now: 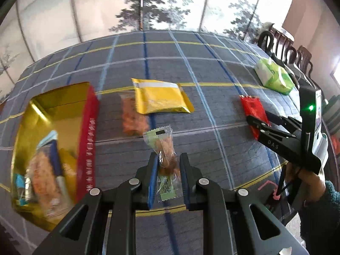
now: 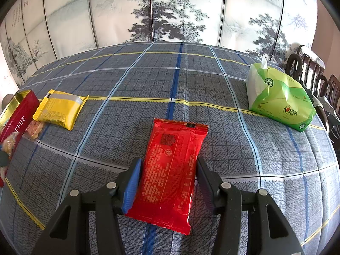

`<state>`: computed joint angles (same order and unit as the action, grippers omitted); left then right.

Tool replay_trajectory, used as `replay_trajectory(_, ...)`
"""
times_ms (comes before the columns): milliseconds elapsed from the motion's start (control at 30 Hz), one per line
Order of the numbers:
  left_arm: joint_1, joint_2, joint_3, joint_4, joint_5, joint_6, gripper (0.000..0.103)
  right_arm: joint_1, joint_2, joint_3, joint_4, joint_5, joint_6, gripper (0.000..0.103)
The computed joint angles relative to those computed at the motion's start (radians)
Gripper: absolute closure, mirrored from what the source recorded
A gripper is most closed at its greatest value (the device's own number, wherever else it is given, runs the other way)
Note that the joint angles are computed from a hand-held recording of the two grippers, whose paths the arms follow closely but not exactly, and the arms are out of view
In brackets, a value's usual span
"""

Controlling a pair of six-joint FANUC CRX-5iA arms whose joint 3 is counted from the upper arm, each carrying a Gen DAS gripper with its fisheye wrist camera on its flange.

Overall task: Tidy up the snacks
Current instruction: 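Carry the small clear packet into the gold tray and open the left gripper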

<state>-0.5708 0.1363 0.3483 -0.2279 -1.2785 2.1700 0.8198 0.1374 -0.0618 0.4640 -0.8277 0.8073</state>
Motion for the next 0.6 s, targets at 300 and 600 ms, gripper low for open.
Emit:
replay_trajectory(300, 0.052, -0.117, -0.067, -0.070, -0.040, 0.041, 0.085, 0.000, -0.001, 0.000, -0.001, 0.000, 0.000, 0.050)
replay_trajectory(600, 0.148, -0.227, -0.155, -0.123, -0.097, 0.057, 0.085, 0.001, 0.001, 0.001, 0.001, -0.001, -0.001, 0.050)
